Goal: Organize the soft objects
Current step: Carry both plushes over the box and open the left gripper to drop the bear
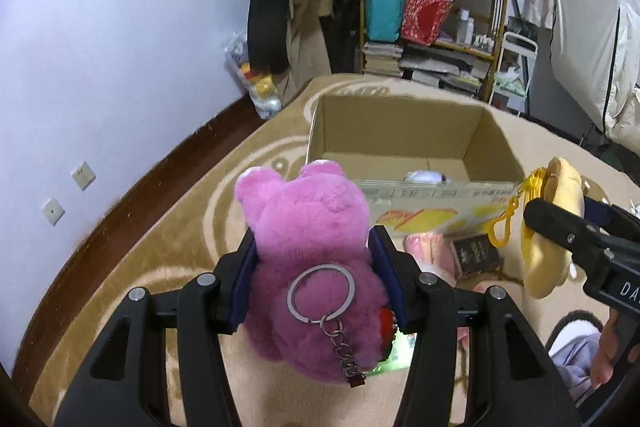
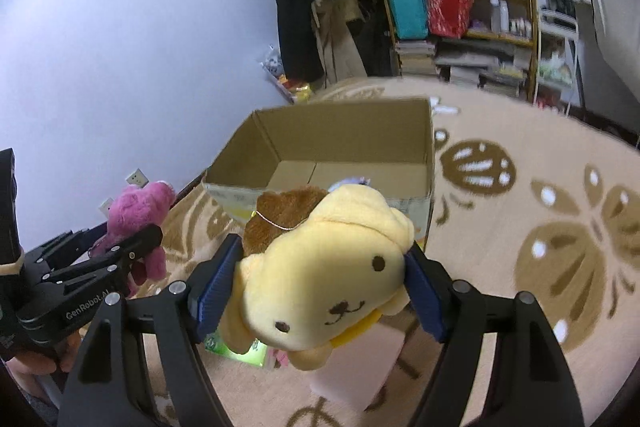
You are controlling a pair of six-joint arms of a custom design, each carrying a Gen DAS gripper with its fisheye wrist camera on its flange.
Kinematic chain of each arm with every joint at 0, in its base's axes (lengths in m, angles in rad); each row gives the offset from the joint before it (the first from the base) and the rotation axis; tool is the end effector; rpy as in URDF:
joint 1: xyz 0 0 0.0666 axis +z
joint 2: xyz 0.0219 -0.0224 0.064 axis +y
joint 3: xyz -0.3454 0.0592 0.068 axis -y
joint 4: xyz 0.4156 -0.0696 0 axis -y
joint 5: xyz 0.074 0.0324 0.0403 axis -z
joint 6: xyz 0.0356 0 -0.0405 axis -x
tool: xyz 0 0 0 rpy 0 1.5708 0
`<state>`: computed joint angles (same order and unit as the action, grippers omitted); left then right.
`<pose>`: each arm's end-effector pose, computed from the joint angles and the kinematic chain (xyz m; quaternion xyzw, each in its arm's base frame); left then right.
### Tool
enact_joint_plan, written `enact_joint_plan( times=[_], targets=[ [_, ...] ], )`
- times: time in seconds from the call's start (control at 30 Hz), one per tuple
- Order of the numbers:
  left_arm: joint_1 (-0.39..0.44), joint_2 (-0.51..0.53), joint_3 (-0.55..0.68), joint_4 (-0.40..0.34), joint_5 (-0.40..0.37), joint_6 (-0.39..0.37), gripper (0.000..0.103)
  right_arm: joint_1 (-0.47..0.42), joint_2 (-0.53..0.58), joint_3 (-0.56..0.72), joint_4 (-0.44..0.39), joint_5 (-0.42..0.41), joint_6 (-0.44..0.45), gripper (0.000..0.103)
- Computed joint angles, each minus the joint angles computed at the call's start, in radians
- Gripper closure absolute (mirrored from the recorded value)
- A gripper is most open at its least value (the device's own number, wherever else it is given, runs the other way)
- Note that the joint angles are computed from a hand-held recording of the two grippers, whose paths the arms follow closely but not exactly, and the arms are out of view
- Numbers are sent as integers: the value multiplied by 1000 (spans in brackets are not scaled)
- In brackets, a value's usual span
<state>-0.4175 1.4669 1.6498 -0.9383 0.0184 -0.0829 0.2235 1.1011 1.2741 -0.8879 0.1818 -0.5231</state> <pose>0.4950 -0.2207 0.4815 0.2308 0.8885 -0.0743 0.3895 0.4089 0.0859 0.4693 0.1725 0.8903 0.0738 0.4149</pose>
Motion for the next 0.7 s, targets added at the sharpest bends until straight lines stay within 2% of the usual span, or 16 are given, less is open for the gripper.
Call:
enact_joint_plan(
  times=[0.33, 0.53, 0.6, 0.7],
  targets=[
    [8, 35, 127, 34, 19, 8, 50, -73, 23, 91, -5, -27, 28, 22],
    [9, 105, 225, 37, 17, 3, 50, -114, 72, 163, -22, -26, 87, 22],
    [2, 121, 231, 68, -11, 0, 50, -124, 87, 183, -24, -23, 108, 21],
    [-6, 158, 263, 68, -23, 4, 50, -133, 110, 207, -23, -16, 149, 21]
  ],
)
